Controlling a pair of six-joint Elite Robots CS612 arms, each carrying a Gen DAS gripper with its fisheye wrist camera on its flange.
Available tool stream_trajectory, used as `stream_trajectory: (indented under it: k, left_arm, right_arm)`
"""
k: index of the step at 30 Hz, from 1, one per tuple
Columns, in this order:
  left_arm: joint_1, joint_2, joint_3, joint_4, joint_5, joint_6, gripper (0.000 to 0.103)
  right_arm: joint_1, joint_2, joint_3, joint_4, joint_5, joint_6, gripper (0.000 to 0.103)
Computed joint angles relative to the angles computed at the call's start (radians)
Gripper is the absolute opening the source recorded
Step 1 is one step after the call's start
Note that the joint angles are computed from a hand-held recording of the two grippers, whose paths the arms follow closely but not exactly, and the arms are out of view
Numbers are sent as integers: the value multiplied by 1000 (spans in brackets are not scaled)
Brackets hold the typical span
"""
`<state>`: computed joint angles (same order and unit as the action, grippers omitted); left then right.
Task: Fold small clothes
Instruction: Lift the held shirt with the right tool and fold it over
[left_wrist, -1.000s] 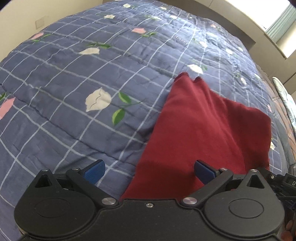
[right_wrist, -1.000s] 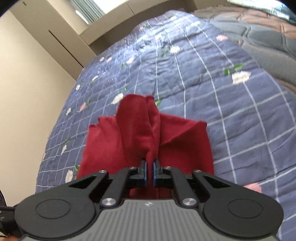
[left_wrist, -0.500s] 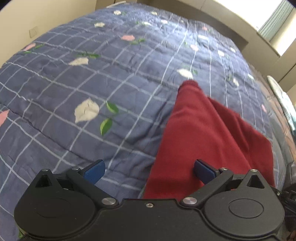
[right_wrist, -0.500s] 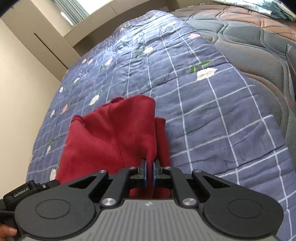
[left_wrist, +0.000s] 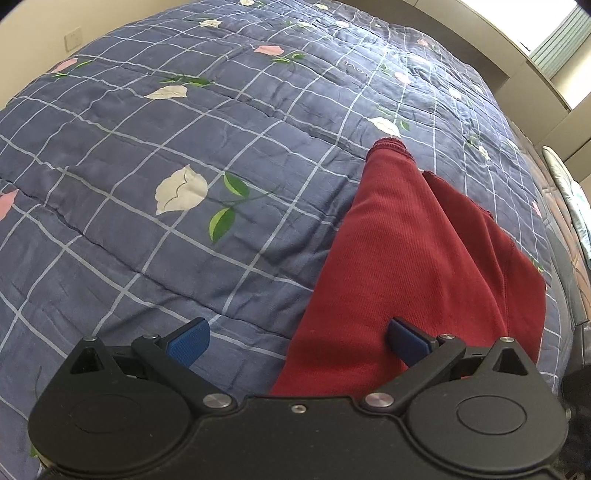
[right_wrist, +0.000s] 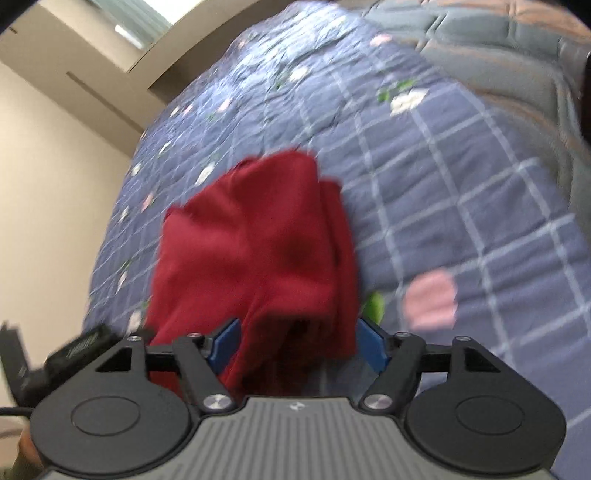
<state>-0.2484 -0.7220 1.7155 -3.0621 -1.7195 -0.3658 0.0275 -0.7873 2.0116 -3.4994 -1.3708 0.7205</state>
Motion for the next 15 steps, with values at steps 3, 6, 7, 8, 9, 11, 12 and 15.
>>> stream_trajectory:
  k: [3, 6, 7, 8, 9, 11, 12, 15]
  left_arm:
    - [0, 0, 0, -1, 1, 0, 102]
    - [-1, 0, 0, 3, 5, 1, 102]
    - [0, -1, 0, 4, 5, 2, 102]
    - [-1, 0, 0, 3, 4, 2, 102]
    - [0, 0, -1, 5, 3, 3, 102]
    - [0, 0, -5, 13, 1, 6, 102]
    - [2, 0, -5, 15, -1, 8, 102]
    - [5, -2, -5, 17, -10, 12, 102]
  right_arm:
    - [3, 12, 1, -6, 83, 1, 75]
    - [12, 33, -15, -8, 132, 19, 72]
    - [17, 38, -21, -2, 131, 27, 56]
    - [23, 39, -27, 17, 122, 33, 41]
    - [30, 36, -34, 48, 106, 31, 20]
    - [40, 30, -38, 69, 76, 15, 17]
    - [44, 26, -36, 57, 59, 11, 14]
    - [55, 6, -26, 53, -4, -20, 12]
